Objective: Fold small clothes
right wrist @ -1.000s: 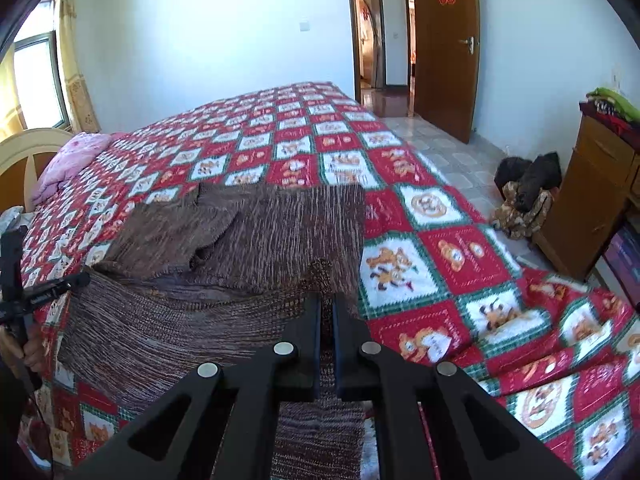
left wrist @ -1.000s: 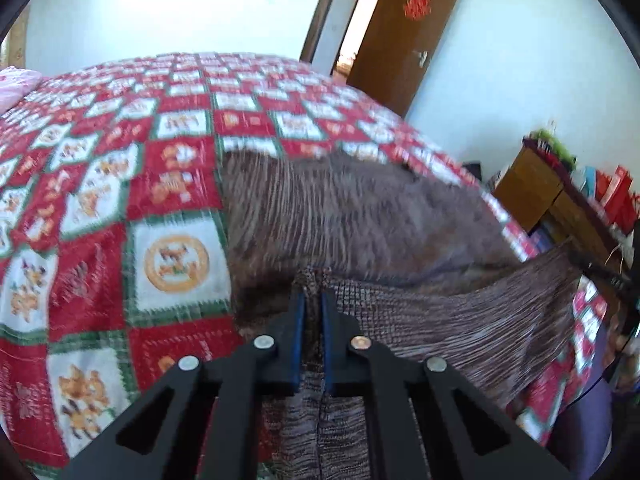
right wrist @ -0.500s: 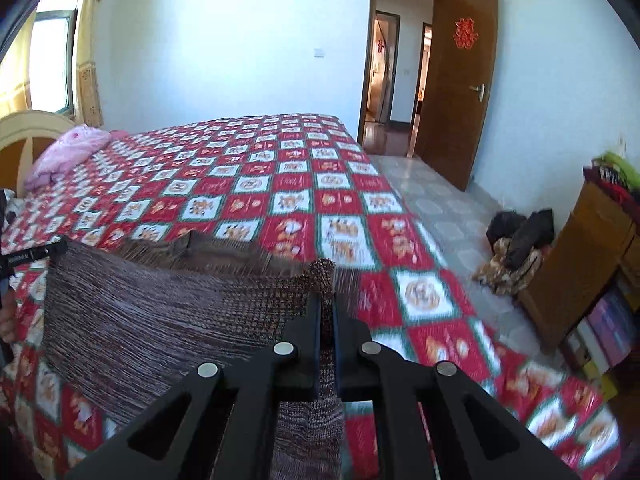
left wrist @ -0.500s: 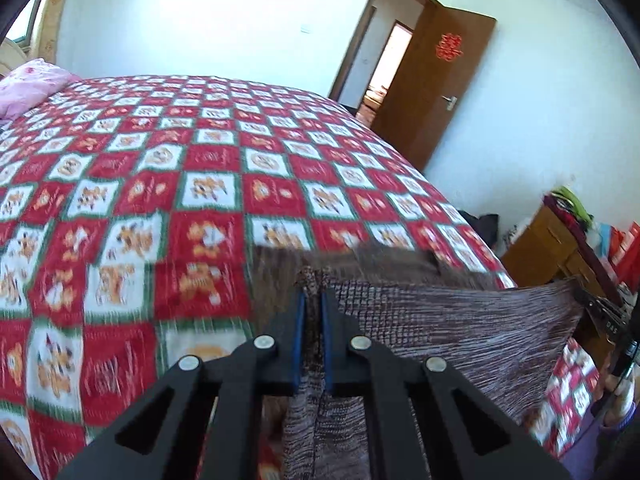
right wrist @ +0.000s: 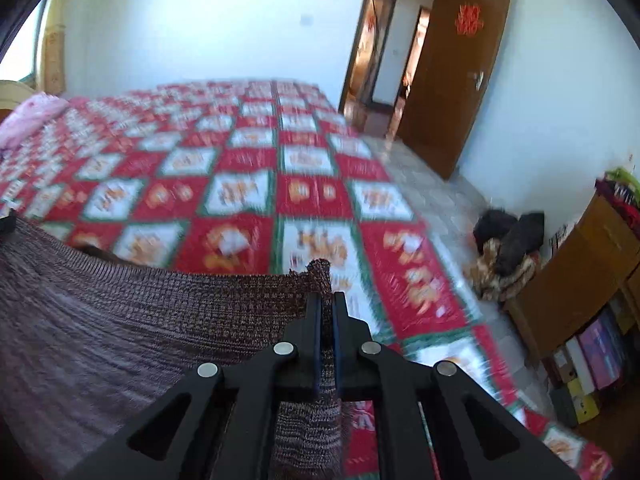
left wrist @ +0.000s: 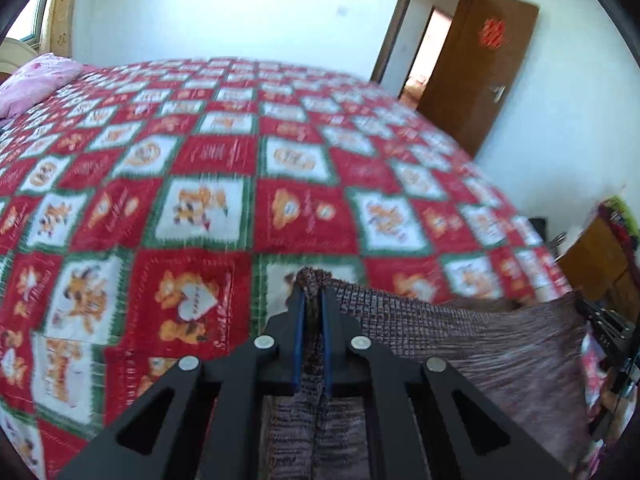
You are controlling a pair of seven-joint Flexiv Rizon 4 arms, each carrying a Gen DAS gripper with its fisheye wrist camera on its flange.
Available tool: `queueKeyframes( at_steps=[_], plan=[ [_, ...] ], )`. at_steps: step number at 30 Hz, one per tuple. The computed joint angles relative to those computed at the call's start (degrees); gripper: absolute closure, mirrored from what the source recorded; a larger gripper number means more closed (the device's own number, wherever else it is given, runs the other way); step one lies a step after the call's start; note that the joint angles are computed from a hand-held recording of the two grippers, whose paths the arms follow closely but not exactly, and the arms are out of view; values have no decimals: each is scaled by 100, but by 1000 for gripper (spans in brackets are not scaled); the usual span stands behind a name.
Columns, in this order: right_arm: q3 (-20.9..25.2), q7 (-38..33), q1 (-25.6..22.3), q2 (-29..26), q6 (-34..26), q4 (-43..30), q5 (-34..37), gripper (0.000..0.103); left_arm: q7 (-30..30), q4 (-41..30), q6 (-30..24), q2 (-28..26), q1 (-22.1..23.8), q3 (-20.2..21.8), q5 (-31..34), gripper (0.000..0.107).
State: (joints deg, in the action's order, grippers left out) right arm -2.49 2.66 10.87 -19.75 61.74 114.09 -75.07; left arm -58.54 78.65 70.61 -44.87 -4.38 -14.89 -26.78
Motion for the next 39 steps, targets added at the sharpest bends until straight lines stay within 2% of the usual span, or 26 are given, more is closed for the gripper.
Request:
queueKeyframes(
  at_steps=[5, 8, 11, 12, 13, 14, 15, 16, 17, 19, 20, 22, 25, 27, 30, 32, 33, 35, 38, 39],
  plan=[
    [-56, -85, 10, -169, -23, 7, 122, 99, -352, -265, -219, -198, -207, 341, 229, 97],
    [19, -601, 16, -308, -76, -93, 627, 98, -751, -494, -418, -277, -405, 691, 508, 91],
    [-7, -817, 28, -251, 49, -74, 900, 98, -898, -686, -700, -312, -409, 735, 668, 90],
    [-35, -711, 24, -144, 152, 5, 903, 98, -886, -732, -924, -263, -373, 734, 710, 89],
    [-128, -274, 62, 36, 227, 138, 649, 97, -795, -687, -1050, -183, -297, 658, 703, 88],
    [-246, 536, 100, 357, 270, 366, 54, 97, -578, -536, -1083, -51, -175, 507, 608, 87],
    [-226, 1223, 81, 717, 187, 596, -458, 97, -260, -198, -930, 179, 27, 244, 469, 84],
    [-98, 1537, 59, 997, 20, 773, -652, 97, -24, 86, -742, 357, 129, 117, 355, 71],
    [59, 1478, 48, 1161, -112, 876, -511, 97, 232, 535, -442, 657, 210, 45, 294, 50],
    [377, 1118, -49, 1378, 144, 1084, -48, 97, 515, 1165, 22, 1031, 263, -8, 182, 36],
    [533, 989, -91, 1453, 370, 1214, 171, 97, 680, 1486, 214, 1210, 327, -96, 80, 36],
    [854, 692, 27, 1552, 332, 1429, 740, 97, 1143, 2215, 527, 1607, 563, -441, -291, 36],
    [1079, 562, 248, 1525, 319, 1624, 1196, 97, 1741, 3115, 1186, 2005, 755, -866, -869, 36],
    [1126, 646, 403, 1439, 233, 1682, 1306, 97, 1679, 3406, 1328, 2124, 595, -710, -871, 36],
    [1196, 502, 436, 1188, 685, 1827, 1993, 97, 1421, 3527, 1073, 2180, 320, -380, -748, 36],
    [1017, 590, 584, 1244, 647, 1906, 1753, 97, 1195, 3546, 923, 2166, 115, -98, -567, 36],
    [1063, 429, 623, 1244, 547, 1884, 1978, 97, 1082, 3579, 930, 2170, 31, 10, -487, 36],
    [1039, 717, 665, 1298, 614, 1963, 2034, 97, 1229, 3824, 1353, 2215, 162, -234, -625, 33],
    [872, 1417, 612, 1338, 935, 2146, 1345, 97, 1366, 4045, 1619, 2282, 367, -522, -662, 32],
    [848, 1603, 579, 1349, 1007, 2180, 1156, 97, 1458, 4158, 1688, 2329, 547, -738, -753, 32]
  ],
)
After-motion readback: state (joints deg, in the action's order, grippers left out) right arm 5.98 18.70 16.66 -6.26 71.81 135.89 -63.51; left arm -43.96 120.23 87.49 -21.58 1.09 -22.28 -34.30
